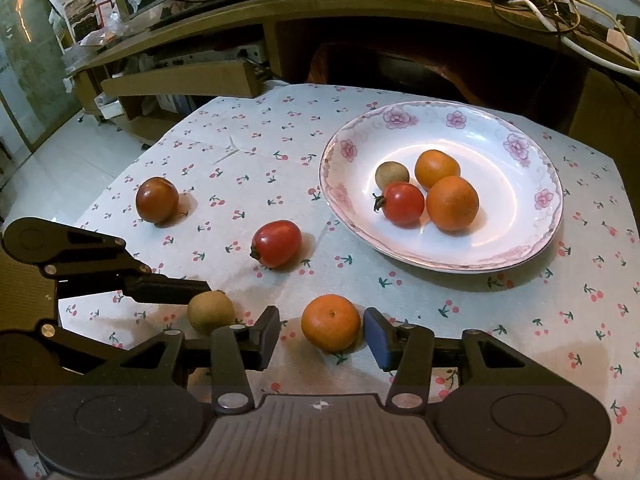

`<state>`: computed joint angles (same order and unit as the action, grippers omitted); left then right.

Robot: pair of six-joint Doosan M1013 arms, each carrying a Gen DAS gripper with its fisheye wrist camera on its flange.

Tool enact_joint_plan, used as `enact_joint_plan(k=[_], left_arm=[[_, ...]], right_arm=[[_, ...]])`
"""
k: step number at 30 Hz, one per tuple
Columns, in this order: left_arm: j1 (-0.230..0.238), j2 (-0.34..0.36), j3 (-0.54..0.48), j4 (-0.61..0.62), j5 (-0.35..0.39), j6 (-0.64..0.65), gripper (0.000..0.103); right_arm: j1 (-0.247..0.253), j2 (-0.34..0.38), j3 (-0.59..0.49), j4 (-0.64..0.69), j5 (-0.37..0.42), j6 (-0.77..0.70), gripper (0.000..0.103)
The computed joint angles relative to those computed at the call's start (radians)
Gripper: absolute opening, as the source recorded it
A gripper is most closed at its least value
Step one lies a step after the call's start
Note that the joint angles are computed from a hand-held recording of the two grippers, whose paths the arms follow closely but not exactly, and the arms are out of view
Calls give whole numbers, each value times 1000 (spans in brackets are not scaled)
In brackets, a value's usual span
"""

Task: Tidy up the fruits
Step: 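Grasp an orange with the right tool, then carry the kiwi and orange into the white bowl and open both tools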

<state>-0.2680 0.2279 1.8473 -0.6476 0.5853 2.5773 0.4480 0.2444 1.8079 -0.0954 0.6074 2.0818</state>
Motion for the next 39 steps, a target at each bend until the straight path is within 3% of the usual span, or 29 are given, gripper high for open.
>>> enact_joint_plan(k=[13, 17, 23, 28, 39], left_arm=[[3, 3, -2, -2, 4, 10, 49], [5, 3, -2, -9, 9, 17, 48], [0, 2, -1, -9, 14, 27, 44], [1, 0, 0, -13, -4, 28, 32], [-2, 4, -2, 6, -13, 23, 34]], right_arm=[[0, 5, -5, -9, 9, -4, 56], [1, 7, -12, -17, 23, 3, 41], [3, 9, -18, -21, 46, 5, 34], [7, 7, -19, -17, 55, -11, 33], [7, 0, -13, 2, 52, -30, 34]])
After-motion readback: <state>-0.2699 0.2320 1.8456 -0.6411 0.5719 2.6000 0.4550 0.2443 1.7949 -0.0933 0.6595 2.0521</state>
